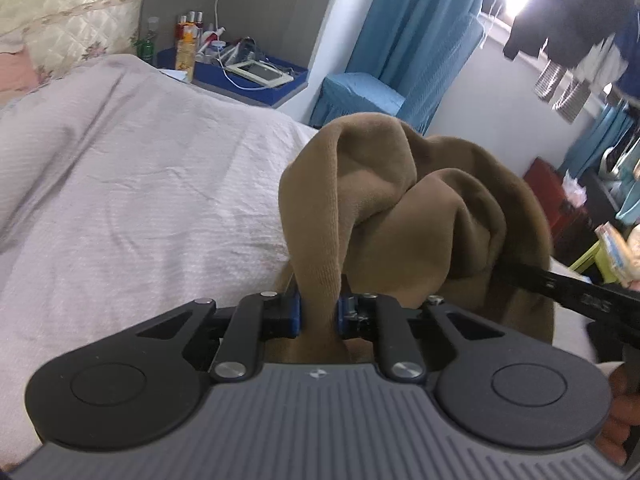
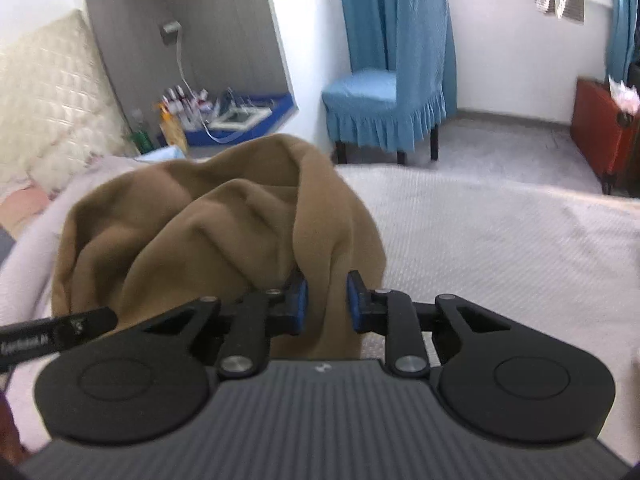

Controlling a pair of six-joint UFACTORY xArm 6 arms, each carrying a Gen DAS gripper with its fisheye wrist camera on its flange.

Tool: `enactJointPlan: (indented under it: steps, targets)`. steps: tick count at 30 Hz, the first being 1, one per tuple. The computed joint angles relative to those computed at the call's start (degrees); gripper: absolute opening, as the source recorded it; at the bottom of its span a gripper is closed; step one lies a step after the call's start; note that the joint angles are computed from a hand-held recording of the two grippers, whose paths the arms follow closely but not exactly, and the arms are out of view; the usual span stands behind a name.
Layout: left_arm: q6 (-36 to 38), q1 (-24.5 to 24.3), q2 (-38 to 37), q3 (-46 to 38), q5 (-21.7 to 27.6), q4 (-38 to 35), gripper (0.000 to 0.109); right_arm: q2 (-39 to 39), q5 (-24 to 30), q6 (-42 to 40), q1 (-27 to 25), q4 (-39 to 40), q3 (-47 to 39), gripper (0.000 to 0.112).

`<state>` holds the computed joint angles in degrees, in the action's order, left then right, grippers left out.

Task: Fold large clothes
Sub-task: 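Lift the hem with both grippers and fold it toward the hood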

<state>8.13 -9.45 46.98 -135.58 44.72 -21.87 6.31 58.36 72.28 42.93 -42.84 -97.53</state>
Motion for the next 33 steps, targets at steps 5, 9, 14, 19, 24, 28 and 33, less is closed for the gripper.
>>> enactJointPlan:
  steps: [5,9,14,19,24,28,33]
  targets:
    - [11.7,2.7,-19.9,26.2,-7.1,-12.4,0.017,-5.7,3.5,2.0,6.3,-6.7,1.6,0.022]
    - [23.6,4.6,-36.7,45.3,-11.0,-22.7,0.017,-9.4,9.0,5.6,15.6,-15.8,2.5,0.022]
    - [30.7,10.3,-54.3,61.9,-6.5,-33.5,0.017,-10.5,18.9,11.3,28.9,-25.8,1.1,0.022]
    - [34.4,17.5,-70.5,76.6,0.7,-37.8,0.017,-7.6,31.5,14.7,43.1,-34.2,-1.7,0.022]
    - [37.3,26.9,-84.5,91.0,9.5,-38.6,0.017,-3.8,42.0,20.7,53.0,-35.5,-2.0,0.022]
    - [38.5,30.4,-92.2,100.9,11.4,-37.1,0.017,0.6,48.9,28.0,58.1,-32.3,-3.0,0.022]
    - [41.7,33.8,-98.9,109.8,12.7,-36.2,0.017,4.4,53.0,37.2,60.5,-23.5,-4.9,0.023]
